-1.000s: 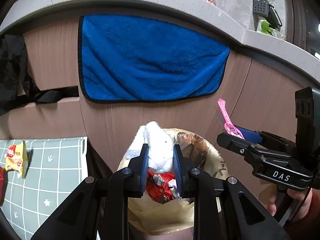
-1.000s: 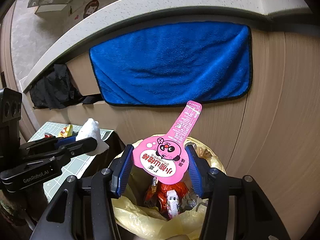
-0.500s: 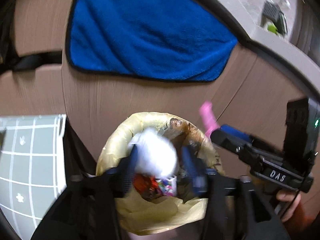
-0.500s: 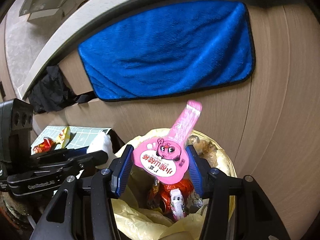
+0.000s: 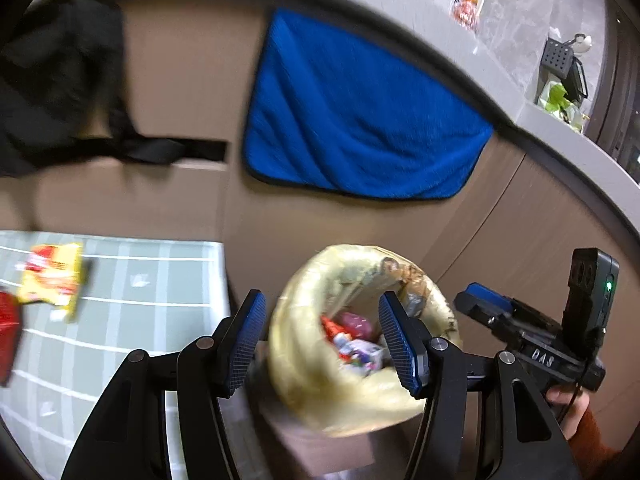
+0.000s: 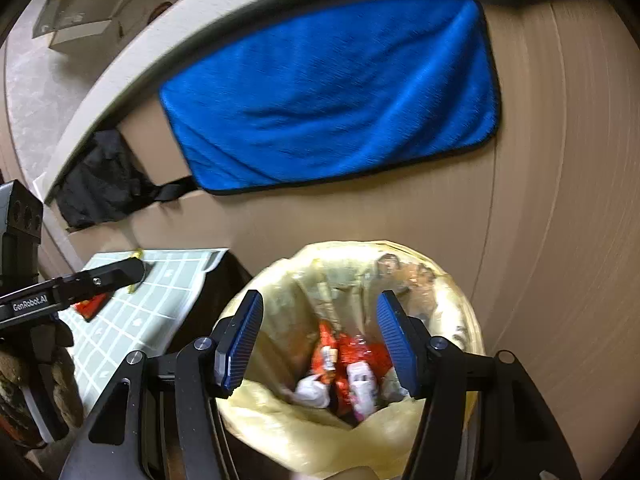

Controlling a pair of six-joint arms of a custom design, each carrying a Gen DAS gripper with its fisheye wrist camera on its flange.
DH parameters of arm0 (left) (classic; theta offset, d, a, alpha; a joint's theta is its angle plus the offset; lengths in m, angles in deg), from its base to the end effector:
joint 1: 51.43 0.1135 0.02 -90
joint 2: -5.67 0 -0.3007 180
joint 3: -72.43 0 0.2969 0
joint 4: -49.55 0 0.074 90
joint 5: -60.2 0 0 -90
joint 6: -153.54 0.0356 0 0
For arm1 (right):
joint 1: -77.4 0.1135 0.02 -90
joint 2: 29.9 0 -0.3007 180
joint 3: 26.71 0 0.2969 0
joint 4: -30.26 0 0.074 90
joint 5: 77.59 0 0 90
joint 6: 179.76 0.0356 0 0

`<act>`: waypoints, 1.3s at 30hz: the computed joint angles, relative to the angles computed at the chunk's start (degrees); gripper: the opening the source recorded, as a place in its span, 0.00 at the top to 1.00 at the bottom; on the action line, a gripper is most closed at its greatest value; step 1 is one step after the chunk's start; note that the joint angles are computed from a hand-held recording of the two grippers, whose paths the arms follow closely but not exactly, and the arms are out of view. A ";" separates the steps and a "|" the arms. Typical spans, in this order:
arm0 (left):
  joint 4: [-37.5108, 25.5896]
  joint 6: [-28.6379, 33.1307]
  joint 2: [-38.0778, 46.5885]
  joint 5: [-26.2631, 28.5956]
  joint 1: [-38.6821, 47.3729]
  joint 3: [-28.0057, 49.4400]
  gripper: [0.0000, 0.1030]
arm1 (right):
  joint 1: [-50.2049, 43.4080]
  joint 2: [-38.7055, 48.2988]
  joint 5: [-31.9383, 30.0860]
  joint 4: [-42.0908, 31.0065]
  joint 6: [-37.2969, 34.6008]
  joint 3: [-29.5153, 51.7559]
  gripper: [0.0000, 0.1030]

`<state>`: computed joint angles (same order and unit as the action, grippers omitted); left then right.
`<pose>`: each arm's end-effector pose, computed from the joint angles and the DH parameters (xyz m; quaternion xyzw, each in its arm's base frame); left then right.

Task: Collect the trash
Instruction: 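Move both open tools back toward the red can on the table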

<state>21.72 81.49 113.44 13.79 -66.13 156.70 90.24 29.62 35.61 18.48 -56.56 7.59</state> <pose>0.4256 -0.1370 0.2036 0.3642 0.8063 -0.3415 0.3172 0.2189 0.0355 0.1819 0.2432 0.8470 0.0053 0.4726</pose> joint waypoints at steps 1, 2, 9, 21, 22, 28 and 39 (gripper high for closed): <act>-0.32 1.22 -0.94 0.45 1.77 -0.59 0.42 | 0.95 -0.22 0.71 -0.36 0.32 0.25 0.45; -0.67 2.70 -2.25 0.84 3.99 -1.45 0.42 | 2.81 -0.17 2.21 -0.93 0.90 0.93 0.45; -5.26 10.40 -3.28 3.46 18.33 -0.02 0.42 | 15.55 6.10 12.13 -1.00 2.84 7.79 0.45; -18.22 18.48 10.22 6.57 40.79 16.25 0.40 | 27.03 28.90 8.55 -0.43 -1.30 29.02 0.45; -19.51 18.90 11.75 6.26 41.68 17.75 0.40 | 27.63 30.69 8.04 -0.58 -1.96 30.76 0.45; -25.05 18.55 19.63 5.18 45.70 25.34 0.40 | 29.78 39.66 3.12 -1.75 -2.38 39.07 0.45; -31.88 25.62 21.64 6.62 47.04 27.07 0.40 | 30.47 57.19 -10.72 -7.90 -2.04 54.71 0.49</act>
